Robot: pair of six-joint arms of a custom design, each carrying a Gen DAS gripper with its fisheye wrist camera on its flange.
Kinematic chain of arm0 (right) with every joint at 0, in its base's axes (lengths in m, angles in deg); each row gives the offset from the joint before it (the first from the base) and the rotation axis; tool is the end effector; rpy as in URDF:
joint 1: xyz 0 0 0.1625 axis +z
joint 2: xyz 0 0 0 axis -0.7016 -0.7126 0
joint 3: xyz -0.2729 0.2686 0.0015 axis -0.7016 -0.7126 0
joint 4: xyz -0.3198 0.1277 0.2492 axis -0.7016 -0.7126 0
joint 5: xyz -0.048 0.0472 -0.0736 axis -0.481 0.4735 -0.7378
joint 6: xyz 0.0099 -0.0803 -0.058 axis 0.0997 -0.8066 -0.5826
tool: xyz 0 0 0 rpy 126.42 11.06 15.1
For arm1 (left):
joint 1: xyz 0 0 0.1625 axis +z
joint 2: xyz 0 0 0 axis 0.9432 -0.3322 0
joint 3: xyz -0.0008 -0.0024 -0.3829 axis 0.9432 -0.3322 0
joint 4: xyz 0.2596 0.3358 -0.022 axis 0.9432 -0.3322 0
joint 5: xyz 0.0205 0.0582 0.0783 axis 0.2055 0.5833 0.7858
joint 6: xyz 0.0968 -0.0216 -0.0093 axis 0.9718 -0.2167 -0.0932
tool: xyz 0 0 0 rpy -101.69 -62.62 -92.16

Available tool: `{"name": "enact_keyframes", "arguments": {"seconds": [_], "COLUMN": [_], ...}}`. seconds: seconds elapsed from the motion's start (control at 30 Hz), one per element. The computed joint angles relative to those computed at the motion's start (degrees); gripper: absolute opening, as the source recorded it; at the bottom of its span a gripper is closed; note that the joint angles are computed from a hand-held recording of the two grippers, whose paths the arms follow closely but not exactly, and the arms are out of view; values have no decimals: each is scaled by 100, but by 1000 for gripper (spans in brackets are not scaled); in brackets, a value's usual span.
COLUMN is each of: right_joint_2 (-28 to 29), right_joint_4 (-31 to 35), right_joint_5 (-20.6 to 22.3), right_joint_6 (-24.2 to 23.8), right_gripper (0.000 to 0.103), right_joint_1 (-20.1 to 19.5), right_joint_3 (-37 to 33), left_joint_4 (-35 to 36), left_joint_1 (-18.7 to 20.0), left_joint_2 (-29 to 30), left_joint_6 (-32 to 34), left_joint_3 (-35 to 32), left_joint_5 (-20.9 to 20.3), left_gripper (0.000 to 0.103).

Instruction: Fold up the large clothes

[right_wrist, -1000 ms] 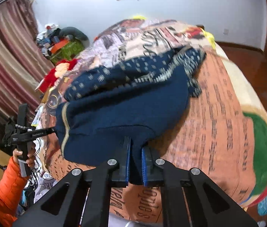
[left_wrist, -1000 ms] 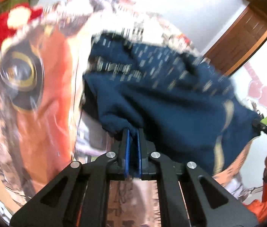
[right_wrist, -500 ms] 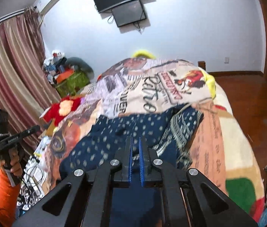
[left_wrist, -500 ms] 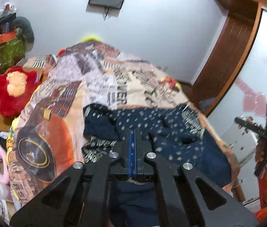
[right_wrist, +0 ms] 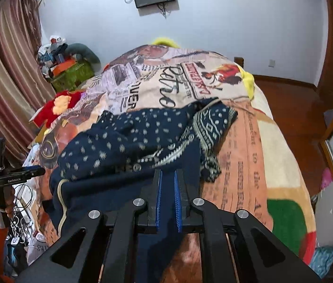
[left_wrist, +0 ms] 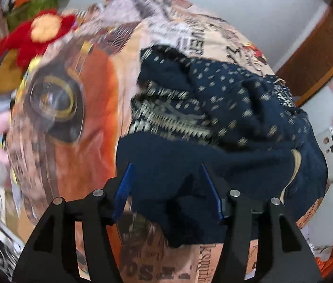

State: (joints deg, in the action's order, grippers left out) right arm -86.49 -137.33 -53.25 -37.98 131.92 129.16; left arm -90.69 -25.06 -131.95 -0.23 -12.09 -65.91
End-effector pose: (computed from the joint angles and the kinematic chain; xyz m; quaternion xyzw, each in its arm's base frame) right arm 0.0689 -0.5631 0.5235 0.1107 -0.8951 0.3325 0.2758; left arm -0.3749 -0.6493 0.1230 0.1512 0.9471 -0.1817 0.2169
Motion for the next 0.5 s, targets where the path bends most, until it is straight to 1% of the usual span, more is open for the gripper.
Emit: {"name": "enact_keyframes", "arguments": {"seconds": [0.07, 0.2, 0.23, 0.3, 0.33, 0.37, 0.4, 0.43, 0.5], "right_joint_2": [-109, -330, -405, -540, -641, -740, -860, -968, -1055], "right_joint_4": [-24, -47, -19, 44, 78, 69, 5, -2, 142], "right_joint_5": [-58, -182, -190, -142, -48, 94, 308, 471, 475], "right_joint_6": [28, 66, 117, 271, 391, 472, 528, 562, 626], "right_gripper": [7, 8, 10, 27, 50, 70, 74, 74, 74], "right_joint_1": [9, 21, 4, -51, -104, -165, -236, -287, -295], "right_joint_3": [168, 527, 627, 778, 872, 959, 1079, 1180, 1253], "left_joint_4": [-16, -61, -77, -180, -212, -258, -303, -366, -499], "left_joint_1": [19, 73, 80, 105, 119, 135, 146, 152, 142], "left_joint_2": [-98, -259, -277, -315, -314, -317, -318, -317, -318], "left_joint_6": [-206, -543, -584, -716, -768, -827, -880, -927, -982], "left_joint_3": [205, 574, 636, 820, 871, 936, 988, 1049, 1155], "left_joint_5": [-73, -438, -495, -682, -763, -846, -906, -947, -935], "left_gripper": [59, 59, 59, 59, 59, 59, 59, 59, 59]}}
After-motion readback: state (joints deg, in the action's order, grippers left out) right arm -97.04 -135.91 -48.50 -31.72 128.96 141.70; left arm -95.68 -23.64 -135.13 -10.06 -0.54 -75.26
